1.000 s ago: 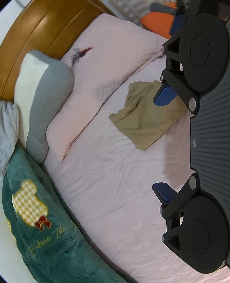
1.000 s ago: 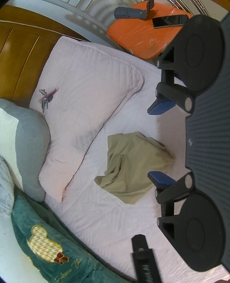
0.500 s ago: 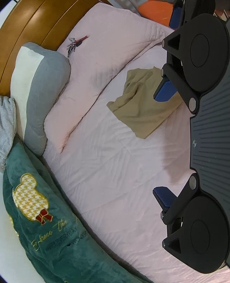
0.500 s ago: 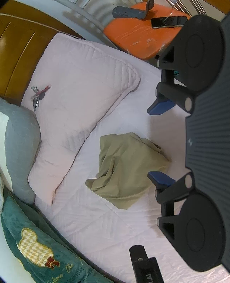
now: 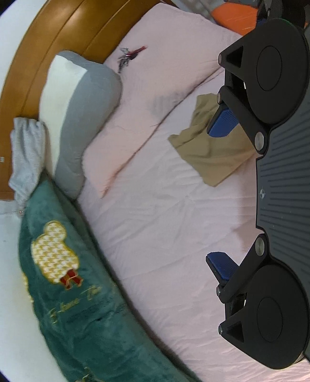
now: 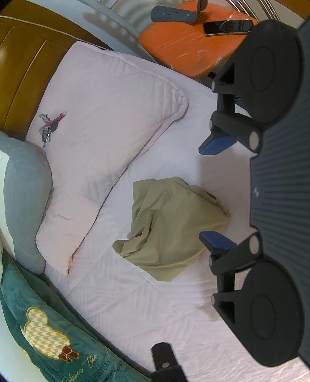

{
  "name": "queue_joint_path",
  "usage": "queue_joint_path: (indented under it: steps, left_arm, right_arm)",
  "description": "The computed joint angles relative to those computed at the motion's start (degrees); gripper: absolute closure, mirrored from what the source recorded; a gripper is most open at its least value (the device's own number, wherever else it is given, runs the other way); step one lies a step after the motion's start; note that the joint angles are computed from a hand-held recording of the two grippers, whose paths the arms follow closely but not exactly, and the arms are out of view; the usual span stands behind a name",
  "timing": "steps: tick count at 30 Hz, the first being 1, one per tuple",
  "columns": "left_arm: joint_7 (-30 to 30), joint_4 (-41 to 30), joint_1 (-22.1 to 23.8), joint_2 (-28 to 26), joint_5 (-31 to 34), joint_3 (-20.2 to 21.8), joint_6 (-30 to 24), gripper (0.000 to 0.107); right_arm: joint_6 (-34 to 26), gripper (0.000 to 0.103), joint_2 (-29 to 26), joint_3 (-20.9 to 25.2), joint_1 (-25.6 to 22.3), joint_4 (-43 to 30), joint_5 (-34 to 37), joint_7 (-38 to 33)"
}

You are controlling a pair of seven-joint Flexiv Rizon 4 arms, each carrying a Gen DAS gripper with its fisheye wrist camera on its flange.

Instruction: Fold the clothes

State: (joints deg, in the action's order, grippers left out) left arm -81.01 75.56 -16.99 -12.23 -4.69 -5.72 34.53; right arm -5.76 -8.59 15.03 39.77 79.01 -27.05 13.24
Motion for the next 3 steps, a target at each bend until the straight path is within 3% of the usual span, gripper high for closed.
queue_joint_path:
  steps: [3]
  left_arm:
    - [0.73, -0.47, 0.10, -0.21, 0.08, -0.07, -1.40, 0.004]
  right_arm:
    - [-0.46, 0.033, -0.38, -0.13, 0.06, -0.53, -0.12, -0.68]
